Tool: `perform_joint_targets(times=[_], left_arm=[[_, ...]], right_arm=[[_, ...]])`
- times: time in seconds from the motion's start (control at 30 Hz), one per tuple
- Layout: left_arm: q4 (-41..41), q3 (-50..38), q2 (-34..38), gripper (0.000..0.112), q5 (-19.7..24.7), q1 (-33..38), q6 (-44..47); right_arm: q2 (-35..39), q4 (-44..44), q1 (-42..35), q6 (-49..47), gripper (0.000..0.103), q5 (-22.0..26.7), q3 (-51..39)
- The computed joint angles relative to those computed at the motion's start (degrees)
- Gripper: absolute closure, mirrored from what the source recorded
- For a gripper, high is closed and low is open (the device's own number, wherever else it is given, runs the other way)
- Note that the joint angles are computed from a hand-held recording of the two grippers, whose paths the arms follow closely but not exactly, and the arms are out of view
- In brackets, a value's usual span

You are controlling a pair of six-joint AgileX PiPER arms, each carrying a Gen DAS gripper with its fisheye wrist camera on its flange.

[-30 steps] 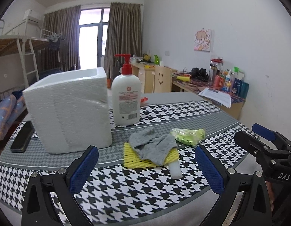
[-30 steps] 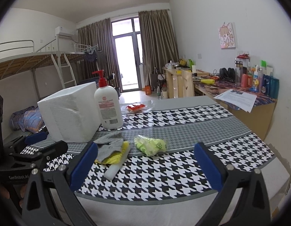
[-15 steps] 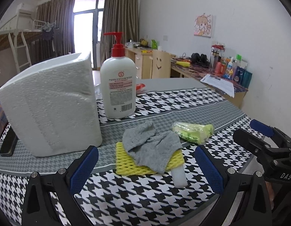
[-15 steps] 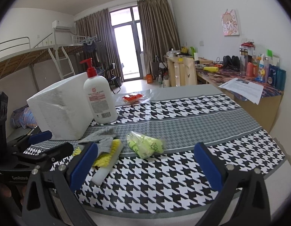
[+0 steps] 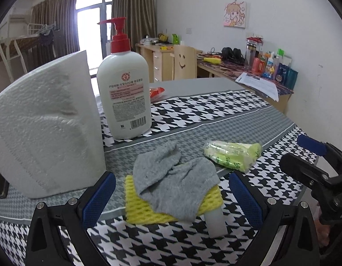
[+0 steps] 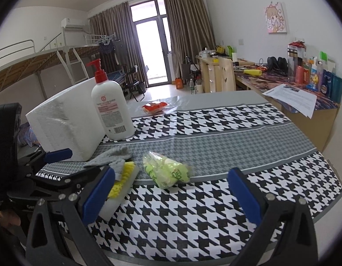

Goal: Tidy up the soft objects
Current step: 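Move the left gripper onto the grey cloth while the right gripper approaches the green packet, then close the left gripper on the grey cloth while the right gripper grasps the green packet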

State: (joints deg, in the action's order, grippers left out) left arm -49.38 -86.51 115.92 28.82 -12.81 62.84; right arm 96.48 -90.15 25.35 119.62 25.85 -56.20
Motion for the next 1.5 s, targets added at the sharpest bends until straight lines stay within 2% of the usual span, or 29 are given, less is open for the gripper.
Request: perform_joint_targets(times=[0.13,0.37,0.57,0.87,0.93,1.03,1.27,1.4,1.5], left_arm=[[4.46,-5.79,3.72,0.011,4.57,0.25,-5.50],[10.17,-11.65,7.71,0.021,8.55,0.52,-12.11],[9.87,-11.75,8.08,0.030,8.65,0.63,-10.62],[9.74,-11.85,8.71,0.058,8.49,0.78,-8.49],[10.15,-11.49,8.58,0.078,7.78,0.86,-8.71],[8.76,-12.16,8.90,0.088,9.46,1.66,-7.96],[6.83,-12.59,9.00,0.088,11.25,2.61,-7.28],[5.60,-12.42,8.85,0.088,12.01,3.09,-6.52],[4.85,-12.19,8.74,0.089,12.08,3.35,-5.86]], right_arm=[[0.71,2.20,-0.66,-3.01,0.000,-0.96,-1.11],[2.56,6.27,-2.40,-8.48,0.000,-2.81,-3.35],[4.09,10.92,-4.14,-13.52,0.000,-5.16,-4.86],[5.49,20.69,-5.62,-24.13,0.000,-6.58,-6.97],[6.37,25.26,-6.12,-28.91,0.000,-7.23,-8.06],[7.75,31.94,-6.21,-36.33,0.000,-6.92,-10.02],[10.00,36.28,-5.10,-43.69,0.000,-3.83,-14.06],[12.12,42.25,-5.62,-50.66,0.001,-2.66,-17.41],[13.70,47.63,-6.10,-56.36,0.007,-1.75,-19.72]])
